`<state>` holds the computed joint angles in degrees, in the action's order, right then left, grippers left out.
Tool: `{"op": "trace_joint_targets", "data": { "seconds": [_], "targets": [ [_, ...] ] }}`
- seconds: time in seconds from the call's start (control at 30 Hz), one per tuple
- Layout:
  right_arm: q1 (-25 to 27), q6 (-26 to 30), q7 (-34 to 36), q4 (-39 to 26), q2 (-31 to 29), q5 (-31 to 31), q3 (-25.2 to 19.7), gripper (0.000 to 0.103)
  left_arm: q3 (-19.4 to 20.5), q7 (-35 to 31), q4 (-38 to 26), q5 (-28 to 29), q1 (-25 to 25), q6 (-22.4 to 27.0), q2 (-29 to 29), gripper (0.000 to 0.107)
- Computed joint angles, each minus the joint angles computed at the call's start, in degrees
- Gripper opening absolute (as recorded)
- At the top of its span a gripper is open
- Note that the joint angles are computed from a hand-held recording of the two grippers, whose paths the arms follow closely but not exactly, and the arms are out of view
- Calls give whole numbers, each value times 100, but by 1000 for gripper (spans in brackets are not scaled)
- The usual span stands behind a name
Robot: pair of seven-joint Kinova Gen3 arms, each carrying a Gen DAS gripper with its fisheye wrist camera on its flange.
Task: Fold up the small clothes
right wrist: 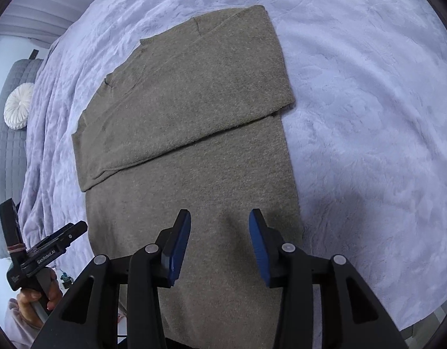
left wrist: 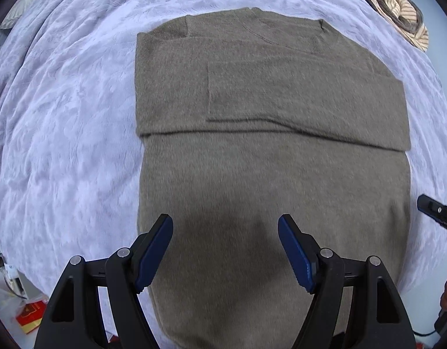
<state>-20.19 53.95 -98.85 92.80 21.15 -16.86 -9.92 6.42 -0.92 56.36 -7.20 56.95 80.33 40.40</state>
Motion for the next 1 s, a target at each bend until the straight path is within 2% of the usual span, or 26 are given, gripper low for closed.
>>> {"op": "trace_joint_targets", "data": {
  "seconds": [0.23,0.33,0.47,0.6,0.7,1.0],
  "targets": [
    [141,119,420,143,-70,-335,-121,47,30,431,-625,222,287,505,226,76],
    [176,209,505,154,33,-432,-107,47,28,666,-599,289,374,526,207,76],
    [210,264,599,206,66,-486,-86,47,80,874,-249,381,421,345,36,76],
    [236,164,500,425,-48,-567,-44,47,132,1024,405,362,423,-101,-282,76],
    [250,-14,380,702,-234,-647,-21,54,229,1056,914,315,444,-570,-495,76],
    [34,-503,-116,1752,-935,-502,-16,54,405,1165,1925,16,765,-1810,-864,76]
  ]
}}
